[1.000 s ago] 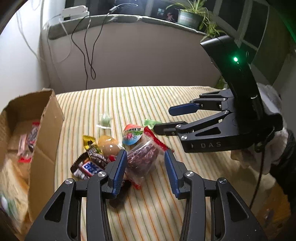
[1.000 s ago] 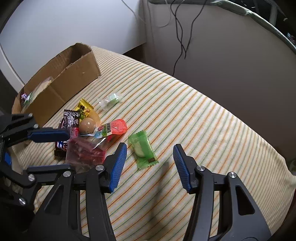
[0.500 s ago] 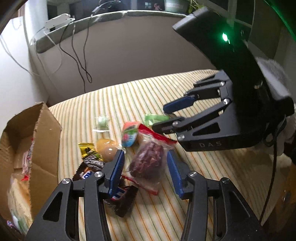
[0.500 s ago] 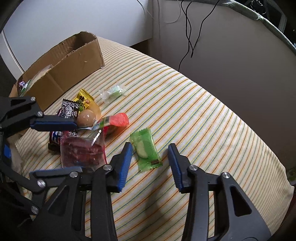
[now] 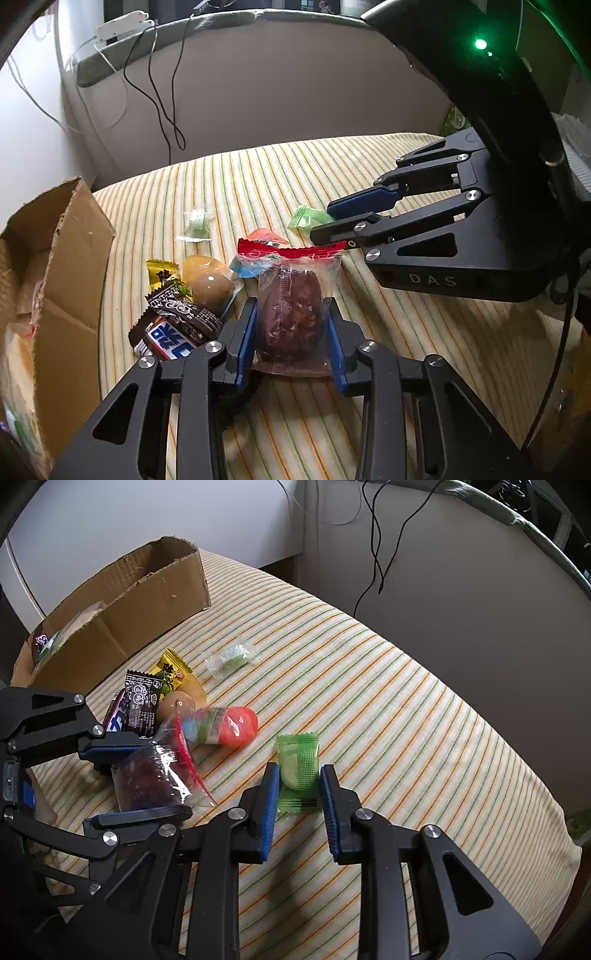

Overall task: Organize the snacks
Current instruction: 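Grasp the red-topped clear candy bag with the left tool while the right tool grasps the green pack, then carry the red-topped bag over the box with the left tool while the right tool carries the green pack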

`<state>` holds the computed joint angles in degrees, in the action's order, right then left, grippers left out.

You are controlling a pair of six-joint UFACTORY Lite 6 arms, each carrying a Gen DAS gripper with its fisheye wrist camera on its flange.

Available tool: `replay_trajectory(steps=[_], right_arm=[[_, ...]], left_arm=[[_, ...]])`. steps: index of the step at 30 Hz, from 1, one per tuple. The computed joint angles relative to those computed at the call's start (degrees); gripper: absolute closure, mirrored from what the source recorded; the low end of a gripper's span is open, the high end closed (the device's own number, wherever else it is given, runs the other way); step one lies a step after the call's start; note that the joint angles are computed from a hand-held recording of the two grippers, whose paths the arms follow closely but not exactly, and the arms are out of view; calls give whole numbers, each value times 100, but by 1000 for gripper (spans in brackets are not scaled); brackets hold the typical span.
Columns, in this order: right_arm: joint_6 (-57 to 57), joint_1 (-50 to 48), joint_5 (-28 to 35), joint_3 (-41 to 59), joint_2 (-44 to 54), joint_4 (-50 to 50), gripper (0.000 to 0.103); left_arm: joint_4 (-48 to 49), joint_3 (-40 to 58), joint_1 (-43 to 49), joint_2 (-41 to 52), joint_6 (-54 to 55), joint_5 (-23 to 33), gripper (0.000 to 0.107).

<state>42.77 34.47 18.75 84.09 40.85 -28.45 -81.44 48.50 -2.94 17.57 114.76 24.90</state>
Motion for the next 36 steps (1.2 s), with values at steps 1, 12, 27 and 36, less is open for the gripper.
replay_trajectory(steps=[1,12,27,36], right_arm=[[79,7,-2,-44,-35,-55,80],[1306,130,34,-858,-838,-969,80],[1743,828,878,-318,-1242,-1234,80],[1153,1307,1572,1616,-164,-789,80]], left_arm=[[6,56,7,49,-12,20,75],[437,-142,680,-433,-250,778,75],[856,-412,2208,-1128,-23,1787,75],[1347,96,3215,-1066,-339,2349,75]])
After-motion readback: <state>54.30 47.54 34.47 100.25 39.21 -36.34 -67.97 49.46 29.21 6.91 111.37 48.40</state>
